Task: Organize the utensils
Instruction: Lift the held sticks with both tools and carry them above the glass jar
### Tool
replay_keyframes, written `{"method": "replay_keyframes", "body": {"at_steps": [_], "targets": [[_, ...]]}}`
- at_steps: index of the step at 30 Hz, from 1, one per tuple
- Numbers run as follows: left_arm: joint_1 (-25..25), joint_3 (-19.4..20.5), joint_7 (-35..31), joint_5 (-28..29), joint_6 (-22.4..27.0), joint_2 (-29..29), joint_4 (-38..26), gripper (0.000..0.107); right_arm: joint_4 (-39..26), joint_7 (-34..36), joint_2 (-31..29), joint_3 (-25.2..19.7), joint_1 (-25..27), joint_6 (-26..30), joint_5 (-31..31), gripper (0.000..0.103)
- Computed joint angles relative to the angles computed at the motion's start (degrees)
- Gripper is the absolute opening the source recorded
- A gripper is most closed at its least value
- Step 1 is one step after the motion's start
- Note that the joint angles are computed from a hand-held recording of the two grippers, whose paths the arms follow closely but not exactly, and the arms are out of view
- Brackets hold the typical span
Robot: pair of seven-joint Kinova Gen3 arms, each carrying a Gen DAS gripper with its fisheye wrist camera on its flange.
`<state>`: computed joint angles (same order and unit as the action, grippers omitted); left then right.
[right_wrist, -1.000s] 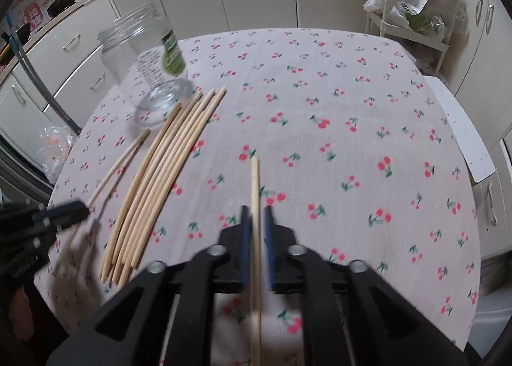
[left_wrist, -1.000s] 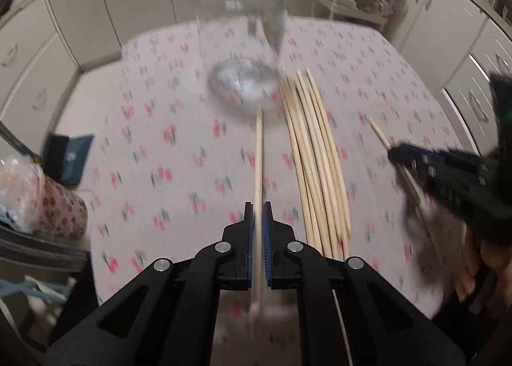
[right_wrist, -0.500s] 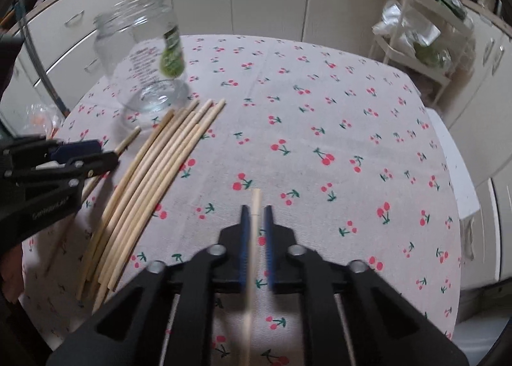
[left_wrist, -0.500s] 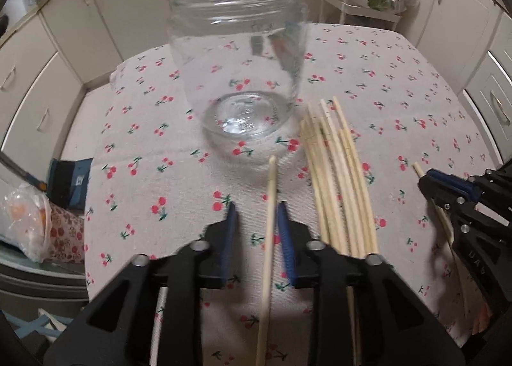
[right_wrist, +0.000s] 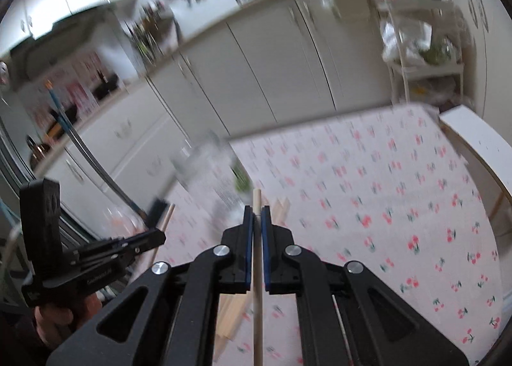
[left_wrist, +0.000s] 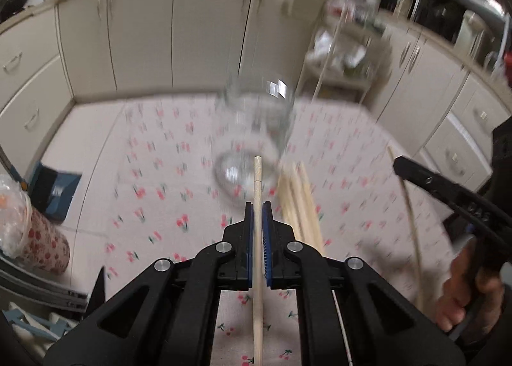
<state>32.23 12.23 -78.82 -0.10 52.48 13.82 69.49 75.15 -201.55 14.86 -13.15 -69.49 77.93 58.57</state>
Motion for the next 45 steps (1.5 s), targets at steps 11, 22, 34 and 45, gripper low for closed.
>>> {"method": "replay_keyframes", "body": {"at_steps": [11, 22, 34, 45], "targets": [[-2.0, 0.2, -0.6, 2.9, -19.7, -0.4, -1.2, 0.005, -5.9, 1.0, 2.5, 4.3, -0.2, -1.9, 14.1, 0.006], [1.1, -4.1, 7.3, -0.1, -27.7, 6.6, -8.9, 0.005, -7.9, -2.5, 4.7, 8.6, 2.7, -7.3, 23.0, 0.006], [8.4, -14.0, 21.0, -9.8, -33.3, 12.6, -12.1, 0.005, -11.9, -7.0, 10.2, 13.6, 5.9, -13.9, 27.5, 0.006], [8.6, -14.7, 23.6, -11.3, -35.9, 13.8, -9.6, 0.005, -11.0, -7.5, 12.2, 15.4, 6.9, -15.8, 24.6, 0.006]]}}
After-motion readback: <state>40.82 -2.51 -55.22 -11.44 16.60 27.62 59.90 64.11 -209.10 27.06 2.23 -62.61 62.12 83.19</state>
